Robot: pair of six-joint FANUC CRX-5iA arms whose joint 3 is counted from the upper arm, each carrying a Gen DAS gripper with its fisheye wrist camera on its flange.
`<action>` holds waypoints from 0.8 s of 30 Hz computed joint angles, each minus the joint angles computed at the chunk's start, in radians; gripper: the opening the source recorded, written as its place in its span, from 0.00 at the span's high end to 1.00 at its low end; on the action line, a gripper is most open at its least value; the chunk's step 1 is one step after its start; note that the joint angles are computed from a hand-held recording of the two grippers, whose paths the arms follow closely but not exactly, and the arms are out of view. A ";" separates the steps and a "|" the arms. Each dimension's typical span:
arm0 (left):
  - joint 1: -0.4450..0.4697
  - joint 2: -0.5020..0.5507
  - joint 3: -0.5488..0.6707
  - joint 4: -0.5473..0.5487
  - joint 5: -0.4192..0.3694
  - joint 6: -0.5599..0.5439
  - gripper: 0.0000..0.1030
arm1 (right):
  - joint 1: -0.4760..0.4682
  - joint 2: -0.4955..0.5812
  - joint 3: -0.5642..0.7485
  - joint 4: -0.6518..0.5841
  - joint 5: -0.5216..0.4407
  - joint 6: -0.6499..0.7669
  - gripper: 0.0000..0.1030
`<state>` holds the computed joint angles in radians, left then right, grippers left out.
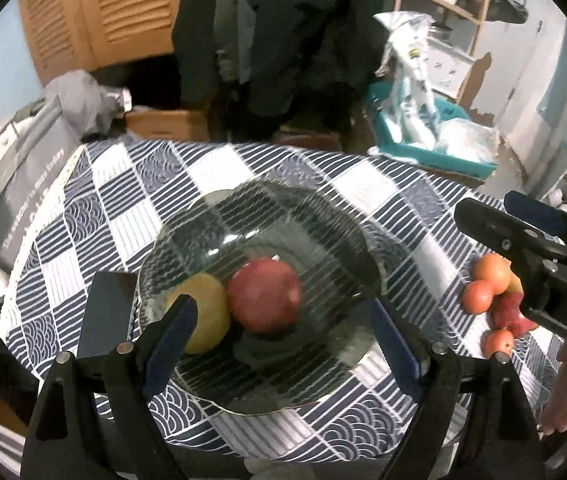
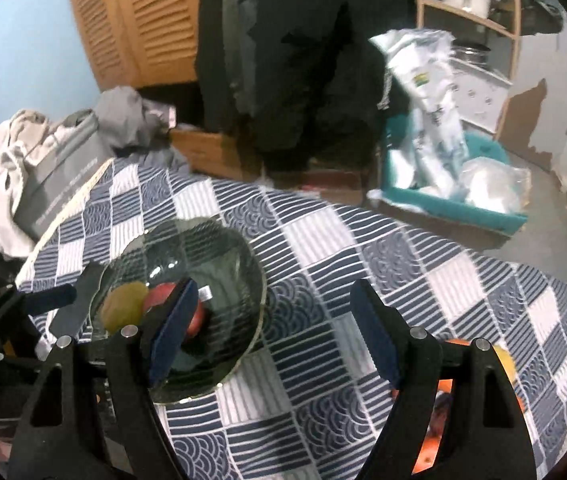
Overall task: Organize fruits
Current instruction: 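Withdraw both grippers from the bowl back toward the fruit pile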
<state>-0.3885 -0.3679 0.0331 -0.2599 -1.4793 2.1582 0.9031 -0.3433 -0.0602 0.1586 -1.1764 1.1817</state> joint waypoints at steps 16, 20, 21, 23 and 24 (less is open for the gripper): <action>-0.155 0.072 0.140 -0.053 0.032 0.047 0.14 | -0.060 -0.132 -0.022 0.116 -0.055 -0.022 0.23; -0.191 0.096 0.173 -0.062 0.040 0.054 0.14 | -0.103 -0.164 -0.018 0.103 -0.069 -0.003 0.23; -0.201 0.103 0.184 -0.067 0.038 0.055 0.14 | -0.112 -0.173 -0.020 0.105 -0.071 0.001 0.23; -0.222 0.119 0.206 -0.076 0.035 0.059 0.14 | -0.122 -0.186 -0.023 0.120 -0.077 0.007 0.23; -0.229 0.125 0.215 -0.075 0.037 0.059 0.14 | -0.126 -0.194 -0.027 0.128 -0.079 0.011 0.23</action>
